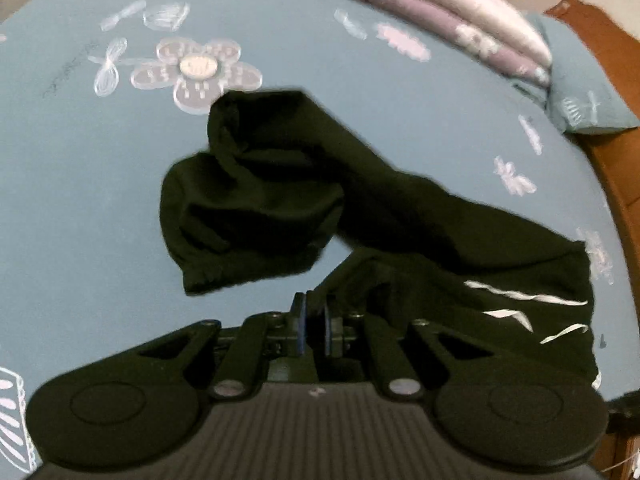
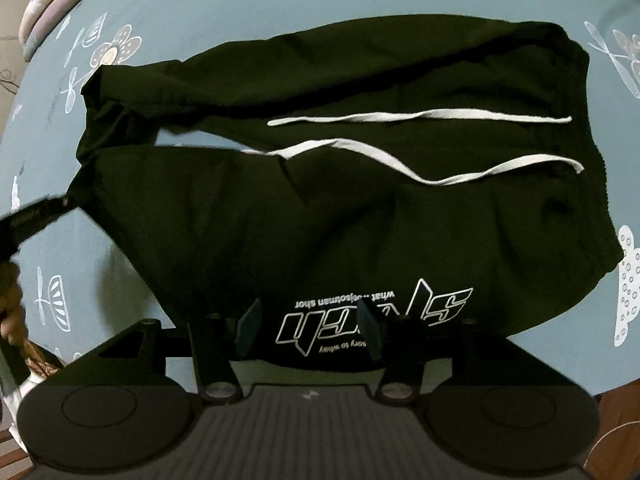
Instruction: Fold clothes
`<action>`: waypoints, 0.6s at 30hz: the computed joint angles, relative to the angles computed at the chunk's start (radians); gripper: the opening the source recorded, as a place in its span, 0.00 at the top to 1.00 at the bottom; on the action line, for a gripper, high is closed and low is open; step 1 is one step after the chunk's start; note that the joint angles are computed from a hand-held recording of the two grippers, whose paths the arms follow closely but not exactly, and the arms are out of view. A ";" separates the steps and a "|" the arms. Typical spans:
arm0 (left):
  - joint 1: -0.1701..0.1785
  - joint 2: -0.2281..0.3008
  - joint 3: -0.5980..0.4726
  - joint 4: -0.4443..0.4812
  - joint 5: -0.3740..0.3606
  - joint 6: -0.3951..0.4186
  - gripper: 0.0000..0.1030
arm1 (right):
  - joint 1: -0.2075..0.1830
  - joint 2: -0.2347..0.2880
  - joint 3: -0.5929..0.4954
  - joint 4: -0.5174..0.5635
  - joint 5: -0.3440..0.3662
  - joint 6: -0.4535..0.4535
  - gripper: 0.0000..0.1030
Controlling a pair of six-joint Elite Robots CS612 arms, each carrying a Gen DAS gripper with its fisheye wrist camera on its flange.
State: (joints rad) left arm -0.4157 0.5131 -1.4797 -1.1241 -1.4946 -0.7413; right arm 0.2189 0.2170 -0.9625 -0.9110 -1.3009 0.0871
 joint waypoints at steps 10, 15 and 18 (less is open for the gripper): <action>-0.014 0.051 -0.070 0.010 -0.037 -0.100 0.55 | -0.001 -0.006 0.012 0.001 -0.004 0.003 0.43; -0.013 0.078 -0.115 0.078 -0.121 -0.236 0.55 | 0.001 -0.006 0.017 0.003 0.004 0.006 0.43; -0.018 0.087 -0.106 0.046 -0.185 -0.250 0.55 | 0.004 -0.008 0.024 0.010 0.011 0.006 0.43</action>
